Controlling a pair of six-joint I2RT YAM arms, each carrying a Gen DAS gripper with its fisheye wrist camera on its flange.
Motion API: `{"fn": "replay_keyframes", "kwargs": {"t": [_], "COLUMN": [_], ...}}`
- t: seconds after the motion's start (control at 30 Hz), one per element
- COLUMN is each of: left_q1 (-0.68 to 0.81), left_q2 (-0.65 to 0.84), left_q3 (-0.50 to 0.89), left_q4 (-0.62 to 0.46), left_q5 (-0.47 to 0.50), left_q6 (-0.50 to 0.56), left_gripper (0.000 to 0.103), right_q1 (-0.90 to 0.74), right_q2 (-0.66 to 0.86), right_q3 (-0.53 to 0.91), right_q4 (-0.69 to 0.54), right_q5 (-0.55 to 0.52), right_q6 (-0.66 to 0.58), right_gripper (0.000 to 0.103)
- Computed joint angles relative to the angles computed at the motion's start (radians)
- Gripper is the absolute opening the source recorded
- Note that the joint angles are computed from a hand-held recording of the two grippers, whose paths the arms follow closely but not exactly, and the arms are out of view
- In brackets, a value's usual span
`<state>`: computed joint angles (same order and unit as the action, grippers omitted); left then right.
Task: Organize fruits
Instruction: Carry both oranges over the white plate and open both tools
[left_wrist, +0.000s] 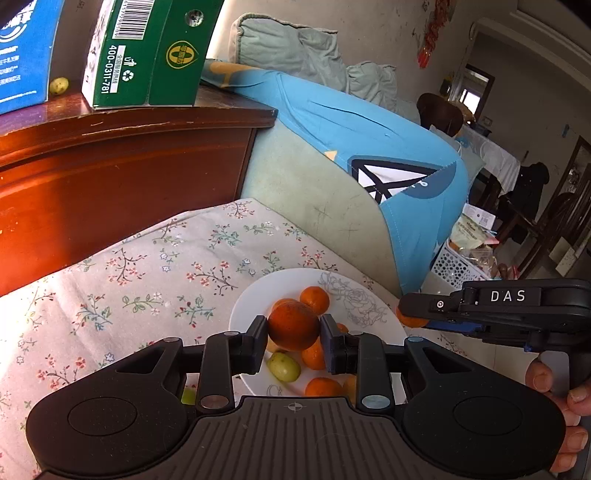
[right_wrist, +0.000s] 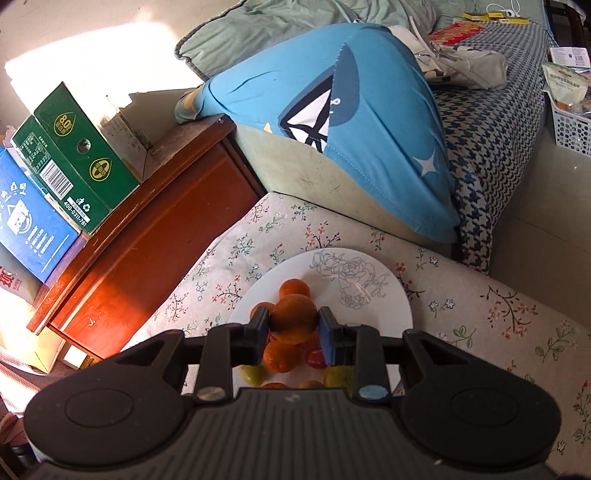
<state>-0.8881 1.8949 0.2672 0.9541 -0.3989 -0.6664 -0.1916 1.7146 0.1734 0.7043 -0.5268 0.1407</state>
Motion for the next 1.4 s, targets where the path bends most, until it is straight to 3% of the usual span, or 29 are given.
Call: {"fn": "replay_keyframes", "kwargs": {"t": [0.47,0.8,1.0,1.23,1.3,1.33,1.37,1.4], "left_q1": [0.083,0.107,0.103,0.11,0.112,0.109,0.105,0.104], "left_q2": [0.22,0.338,0.372,0.3,0.254,0.237,0.216,0.201], "left_q3": [0.227,0.35,0.374,0.327,0.299,0.286,0.268,0.254], "left_q4": [0.029,0.022,0.045,0.039,0.022,0.018,0.016,0.016], "left_q5": [0.132,0.207,0.214,0.201,0.18,0.162,0.139,0.128], "left_q6": [0.131,0.141,0.148,0.151,0.147,0.142,0.135,0.132], "left_gripper": [0.028,0.028,0.029,0.032,0.044,0.059,0.067,0.067], "right_q1": [-0.036,-0.015,-0.011,-0.015,-0.019,-0.019,-0.018,-0.014], "right_q2": [0.188,0.272,0.297,0.29,0.283,0.278,0.272,0.264], "right_q3": [0.12,0.168,0.18,0.174,0.173,0.173,0.172,0.169], "right_q4": [0.019,0.028,0.033,0.045,0.041,0.037,0.031,0.027], "right_q5": [0.069,0.101,0.11,0.089,0.077,0.074,0.073,0.075], "right_q6": [0.037,0.082,0.117,0.137,0.145,0.147,0.147,0.145], "right_gripper": [0.029,0.029,0.03,0.032,0.033,0.034,0.037,0.039]}}
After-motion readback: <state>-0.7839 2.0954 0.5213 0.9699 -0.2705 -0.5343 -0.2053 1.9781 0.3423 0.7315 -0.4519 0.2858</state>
